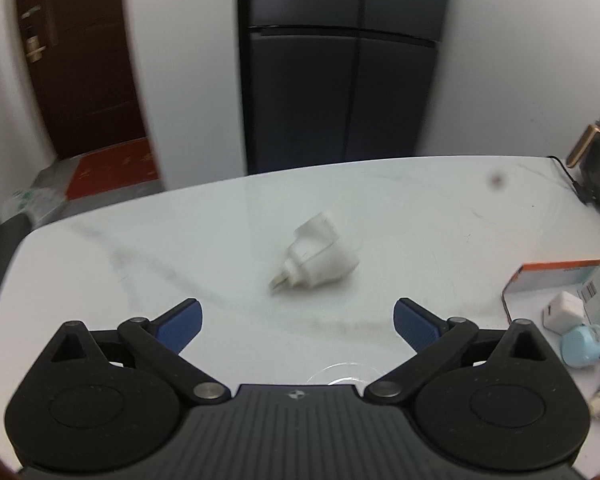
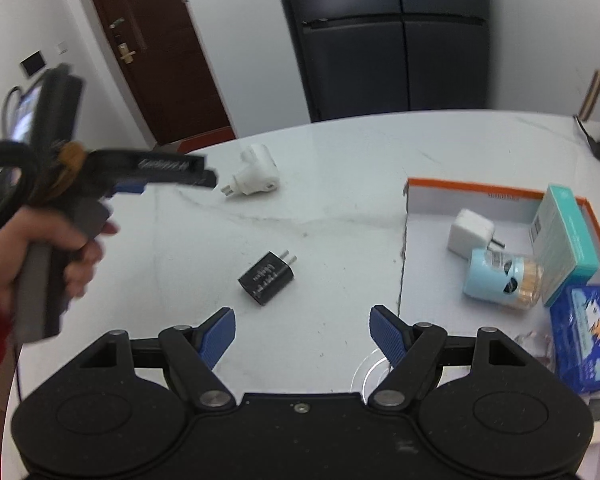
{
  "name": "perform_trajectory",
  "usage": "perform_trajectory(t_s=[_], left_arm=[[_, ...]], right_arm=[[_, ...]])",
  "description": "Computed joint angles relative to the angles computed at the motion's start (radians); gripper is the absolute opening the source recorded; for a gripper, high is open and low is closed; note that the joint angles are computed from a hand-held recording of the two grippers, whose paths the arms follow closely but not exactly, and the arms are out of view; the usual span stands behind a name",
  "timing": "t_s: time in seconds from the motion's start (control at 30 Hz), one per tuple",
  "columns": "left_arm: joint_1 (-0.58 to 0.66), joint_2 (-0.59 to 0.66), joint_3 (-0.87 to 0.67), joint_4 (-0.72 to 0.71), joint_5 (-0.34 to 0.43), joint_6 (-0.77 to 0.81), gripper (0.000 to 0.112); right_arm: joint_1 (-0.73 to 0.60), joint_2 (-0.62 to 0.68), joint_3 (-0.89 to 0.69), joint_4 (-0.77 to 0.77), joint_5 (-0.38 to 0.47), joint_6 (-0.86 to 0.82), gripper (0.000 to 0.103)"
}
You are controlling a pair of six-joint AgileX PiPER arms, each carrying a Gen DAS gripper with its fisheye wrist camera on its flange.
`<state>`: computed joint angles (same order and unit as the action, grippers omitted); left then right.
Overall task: Organize rigid objects
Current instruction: 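Move the left gripper to the large white socket adapter and grasp it, then grasp the black plug charger with the right gripper while the left gripper lifts the adapter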
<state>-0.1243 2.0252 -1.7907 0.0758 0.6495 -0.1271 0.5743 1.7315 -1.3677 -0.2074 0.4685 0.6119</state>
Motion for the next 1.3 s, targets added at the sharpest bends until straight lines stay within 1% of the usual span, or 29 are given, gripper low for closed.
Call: perform_trajectory(t_s=[0.07, 0.13, 0.2, 0.27, 0.33, 0.4, 0.43, 0.47, 0.5, 0.53, 0.57, 0.63, 0.7, 0.8, 0.87, 0.97, 1.03, 1.07, 1.13, 1.17, 1.2, 1.23, 1.27, 1.3], left_arm=[[0.007, 0.084, -0.085, -0.052, 0.002, 0.095, 0.103], [0.011, 0.179, -0.201, -0.074, 0.034, 0.165, 0.103], [0.011, 0.272, -0.322, -0.063, 0.069, 0.19, 0.103], [0.011, 0.346, -0.419, -0.045, 0.082, 0.192, 0.103], [0.021, 0.421, -0.539, -0.082, 0.126, 0.215, 0.103], [0.024, 0.472, -0.616, -0.102, 0.145, 0.236, 0.103], [0.026, 0.488, -0.639, -0.112, 0.151, 0.246, 0.096], [0.032, 0.508, -0.674, -0.136, 0.176, 0.264, 0.09], [0.041, 0.511, -0.672, -0.168, 0.184, 0.278, 0.077], [0.046, 0.491, -0.631, -0.185, 0.161, 0.298, 0.068], [0.051, 0.459, -0.565, -0.208, 0.122, 0.325, 0.068], [0.074, 0.396, -0.449, -0.294, 0.082, 0.392, 0.068], [0.095, 0.306, -0.285, -0.347, 0.008, 0.435, 0.068], [0.127, 0.164, -0.058, -0.373, -0.075, 0.426, 0.068], [0.148, 0.069, 0.08, -0.366, -0.124, 0.412, 0.068], [0.179, -0.08, 0.282, -0.351, -0.187, 0.39, 0.068], [0.198, -0.167, 0.394, -0.359, -0.209, 0.377, 0.068], [0.207, -0.203, 0.439, -0.371, -0.214, 0.383, 0.068], [0.216, -0.258, 0.502, -0.361, -0.234, 0.354, 0.068], [0.232, -0.28, 0.525, -0.387, -0.23, 0.367, 0.068], [0.235, -0.293, 0.539, -0.404, -0.227, 0.368, 0.068], [0.235, -0.299, 0.538, -0.4, -0.221, 0.354, 0.068], [0.231, -0.321, 0.568, -0.386, -0.234, 0.335, 0.068], [0.216, -0.321, 0.576, -0.359, -0.245, 0.296, 0.068]], right_arm=[[-0.002, 0.019, -0.001, -0.016, -0.008, 0.039, 0.088], [0.001, 0.037, -0.005, -0.042, -0.01, 0.086, 0.088], [0.004, 0.052, -0.009, -0.065, -0.016, 0.131, 0.088], [0.009, 0.069, -0.015, -0.082, -0.021, 0.169, 0.088], [0.015, 0.087, -0.027, -0.085, -0.026, 0.181, 0.088], [0.023, 0.108, -0.047, -0.099, -0.024, 0.197, 0.088], [0.027, 0.12, -0.059, -0.106, -0.023, 0.205, 0.088], [0.029, 0.135, -0.075, -0.103, -0.02, 0.203, 0.088], [0.032, 0.148, -0.093, -0.098, -0.014, 0.197, 0.088], [0.036, 0.166, -0.116, -0.096, -0.006, 0.191, 0.088], [0.041, 0.18, -0.135, -0.101, 0.001, 0.189, 0.088], [0.049, 0.213, -0.178, -0.111, 0.013, 0.181, 0.088], [0.055, 0.248, -0.224, -0.104, 0.029, 0.162, 0.088], [0.056, 0.308, -0.3, -0.06, 0.046, 0.127, 0.088], [0.06, 0.356, -0.36, -0.047, 0.058, 0.121, 0.088], [0.072, 0.438, -0.481, -0.075, 0.114, 0.167, 0.088], [0.083, 0.488, -0.558, -0.101, 0.152, 0.203, 0.086], [0.093, 0.517, -0.604, -0.125, 0.183, 0.224, 0.08], [0.112, 0.576, -0.7, -0.17, 0.256, 0.248, 0.077], [0.119, 0.599, -0.733, -0.185, 0.278, 0.256, 0.071], [0.132, 0.611, -0.744, -0.241, 0.29, 0.292, 0.067], [0.142, 0.627, -0.768, -0.28, 0.313, 0.308, 0.059], [0.146, 0.635, -0.78, -0.297, 0.324, 0.309, 0.052], [0.149, 0.636, -0.782, -0.314, 0.331, 0.319, 0.046]])
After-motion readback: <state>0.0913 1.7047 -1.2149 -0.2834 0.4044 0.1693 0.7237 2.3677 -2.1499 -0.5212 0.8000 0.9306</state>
